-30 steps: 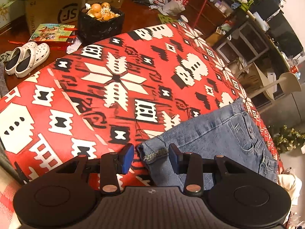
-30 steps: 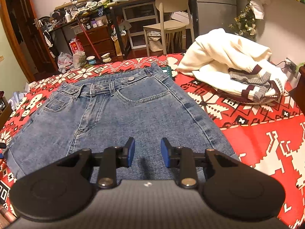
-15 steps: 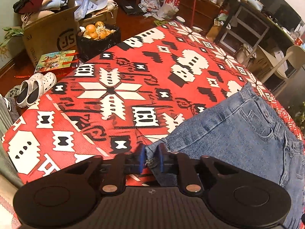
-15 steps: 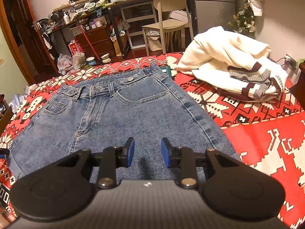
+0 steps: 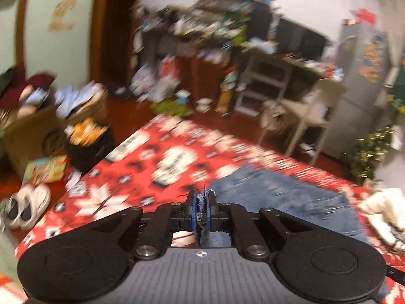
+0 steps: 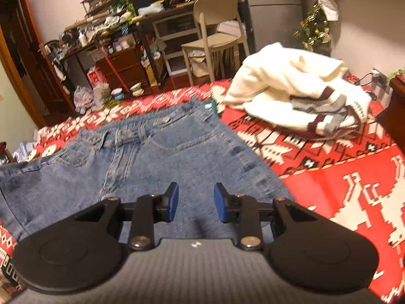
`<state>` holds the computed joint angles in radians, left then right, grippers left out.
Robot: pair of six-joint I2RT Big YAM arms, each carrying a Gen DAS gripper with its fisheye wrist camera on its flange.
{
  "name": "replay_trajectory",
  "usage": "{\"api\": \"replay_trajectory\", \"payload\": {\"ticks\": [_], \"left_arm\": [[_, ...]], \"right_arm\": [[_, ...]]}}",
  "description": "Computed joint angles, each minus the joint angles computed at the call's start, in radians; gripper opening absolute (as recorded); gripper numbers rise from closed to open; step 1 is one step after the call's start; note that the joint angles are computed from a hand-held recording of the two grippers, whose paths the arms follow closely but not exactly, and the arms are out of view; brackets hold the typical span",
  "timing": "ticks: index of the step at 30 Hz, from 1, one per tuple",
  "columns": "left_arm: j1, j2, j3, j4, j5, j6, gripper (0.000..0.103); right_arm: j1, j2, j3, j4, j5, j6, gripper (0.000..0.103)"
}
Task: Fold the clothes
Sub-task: 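Lift the hem with the left tool and fold it over the other leg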
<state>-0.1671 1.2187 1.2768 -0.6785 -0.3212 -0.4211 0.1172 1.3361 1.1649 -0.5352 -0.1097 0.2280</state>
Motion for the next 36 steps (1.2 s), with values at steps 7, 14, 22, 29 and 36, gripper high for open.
{"api": "replay_trajectory", "payload": {"ticks": [7,14,22,29,36], "left_arm": [[-0.220,0.069,0.107,0.056,-0.068,0.137,0.007],[-0.363,0.218,0.215,0.059,-0.029,0.091,0.007],[-0.413,0.415,0.315,0.037,0.106,-0.022,0.007],[-0.375,0.466,0.249,0.101,0.329,-0.218,0.009],[-0.345,0.382,0.144,0.198,0.461,-0.261,0.026]], "right_arm": [[-0.060,-0.046,-0.010,0.029,0.077,0.013,0.034],[-0.130,-0.060,-0.014,0.053,0.081,0.073,0.035],[-0.163,-0.004,-0.002,0.021,0.058,0.143,0.035],[-0.193,0.041,0.003,0.017,-0.018,0.240,0.035],[-0.204,0.055,-0.007,0.053,-0.174,0.314,0.040]]}}
